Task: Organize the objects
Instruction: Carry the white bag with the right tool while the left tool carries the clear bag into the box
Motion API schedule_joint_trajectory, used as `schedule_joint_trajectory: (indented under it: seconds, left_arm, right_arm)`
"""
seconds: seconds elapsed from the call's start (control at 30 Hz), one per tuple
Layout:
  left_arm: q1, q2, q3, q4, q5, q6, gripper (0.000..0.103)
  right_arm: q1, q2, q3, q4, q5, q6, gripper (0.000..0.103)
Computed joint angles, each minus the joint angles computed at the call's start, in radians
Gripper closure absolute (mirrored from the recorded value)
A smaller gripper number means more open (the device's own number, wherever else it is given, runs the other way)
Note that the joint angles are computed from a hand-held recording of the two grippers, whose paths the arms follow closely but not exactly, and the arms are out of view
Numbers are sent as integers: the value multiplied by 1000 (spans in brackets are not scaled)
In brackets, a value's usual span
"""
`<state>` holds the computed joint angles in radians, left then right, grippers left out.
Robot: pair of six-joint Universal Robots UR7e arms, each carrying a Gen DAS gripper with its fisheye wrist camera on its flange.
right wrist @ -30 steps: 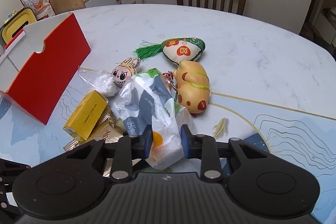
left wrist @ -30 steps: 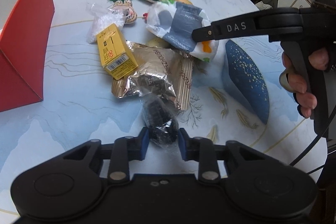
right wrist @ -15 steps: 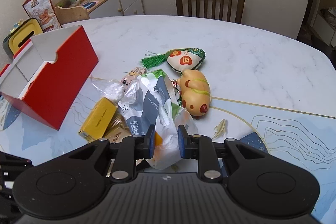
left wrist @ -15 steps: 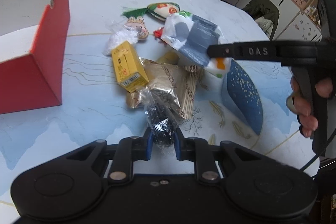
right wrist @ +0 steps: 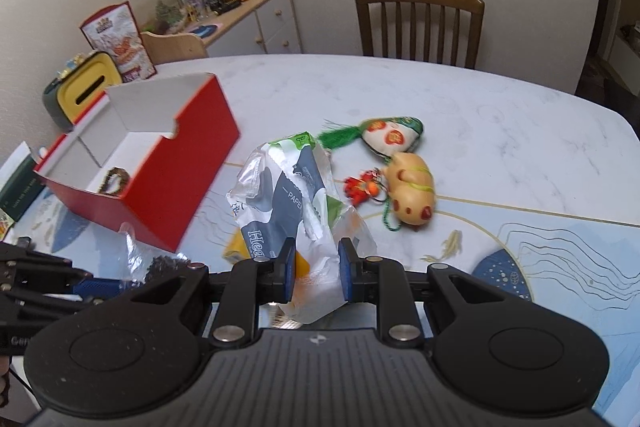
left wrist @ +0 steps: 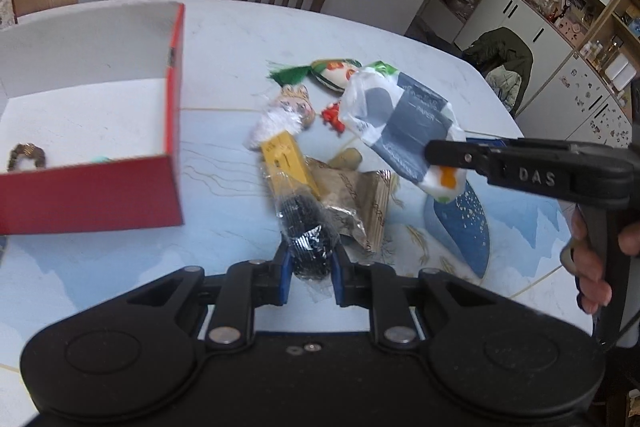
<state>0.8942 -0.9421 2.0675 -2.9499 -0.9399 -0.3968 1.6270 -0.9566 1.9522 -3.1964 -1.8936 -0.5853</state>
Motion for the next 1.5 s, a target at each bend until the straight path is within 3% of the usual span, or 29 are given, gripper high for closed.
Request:
schedule_joint_trajectory:
  seconds: [0.37, 0.9, 1.17, 1.5]
  left_arm:
    - [40, -138, 32, 42, 0, 98, 85]
    - [153, -312, 9, 93, 32, 302, 85]
    - [224, -324, -60, 124, 40, 384, 85]
    - [304, -245, -173, 186, 50, 434, 85]
  right_arm:
    - [114, 37, 0, -22, -32, 99, 82]
    - [268, 227, -152, -22, -108, 203, 82]
    - [315, 335, -274, 11, -155, 236, 82]
    - [337, 457, -420, 84, -233, 250, 82]
